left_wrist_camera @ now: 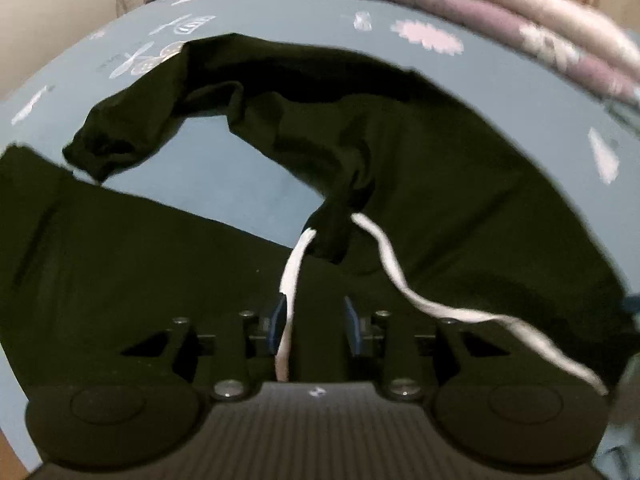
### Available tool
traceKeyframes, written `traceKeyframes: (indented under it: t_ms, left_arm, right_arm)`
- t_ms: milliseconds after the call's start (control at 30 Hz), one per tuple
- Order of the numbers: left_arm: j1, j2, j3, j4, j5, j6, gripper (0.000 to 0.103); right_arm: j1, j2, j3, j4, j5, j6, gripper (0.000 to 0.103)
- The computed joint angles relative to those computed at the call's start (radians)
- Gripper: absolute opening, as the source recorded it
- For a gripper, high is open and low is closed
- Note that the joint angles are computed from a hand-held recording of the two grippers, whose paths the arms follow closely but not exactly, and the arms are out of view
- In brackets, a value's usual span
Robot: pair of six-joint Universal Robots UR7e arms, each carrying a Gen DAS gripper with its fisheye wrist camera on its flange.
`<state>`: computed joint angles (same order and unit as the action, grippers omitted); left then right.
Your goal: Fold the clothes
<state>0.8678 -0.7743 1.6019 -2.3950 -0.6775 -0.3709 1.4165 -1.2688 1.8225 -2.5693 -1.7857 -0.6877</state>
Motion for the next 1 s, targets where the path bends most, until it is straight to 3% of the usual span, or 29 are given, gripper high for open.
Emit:
traceKeyframes:
  t_ms: [100, 333, 400, 567, 667, 767, 833, 867, 900, 1000]
  left_arm:
    - [0.014, 0.018, -0.001, -0.007, 0.034, -0.005, 0.022]
    - [0.043, 0.035, -0.002, -0.033, 0.034, -0.012, 0.021]
    - [0.043, 0.035, 0.003, -0.039, 0.045, -0.021, 0.002]
    - [0.023, 0.001, 0.061, -0.132, 0.126, -0.100, 0.002]
    - [0.020, -0.034, 0.094, -0.159, 0.175, -0.203, 0.003]
    - [0.040, -0.079, 0.102, -0.021, 0.192, -0.428, 0.008]
    - [0.063, -0.106, 0.091, 0.121, 0.161, -0.585, 0.010]
    - [0.068, -0.119, 0.091, 0.171, 0.148, -0.642, 0.017]
    - [0.073, -0.131, 0.097, 0.198, 0.135, -0.683, 0.025]
    - [0.062, -0.171, 0.156, 0.134, 0.124, -0.695, 0.036]
  right_arm:
    - [-0.004, 0.002, -0.001, 0.003, -0.010, 0.011, 0.066]
    - [0.006, 0.013, -0.002, 0.006, -0.023, -0.003, 0.066]
    - [0.009, 0.016, 0.001, -0.003, -0.032, -0.009, 0.066]
    - [0.013, 0.021, 0.009, -0.028, -0.045, -0.025, 0.068]
    - [0.012, 0.022, 0.007, -0.029, -0.043, -0.027, 0.068]
    - [0.016, 0.022, 0.007, -0.031, -0.042, -0.036, 0.068]
    - [0.021, 0.019, 0.009, -0.040, -0.036, -0.052, 0.068]
    - [0.024, 0.017, 0.010, -0.045, -0.034, -0.061, 0.068]
    - [0.027, 0.015, 0.010, -0.051, -0.029, -0.070, 0.068]
    - [0.038, 0.017, -0.006, -0.043, -0.007, -0.095, 0.068]
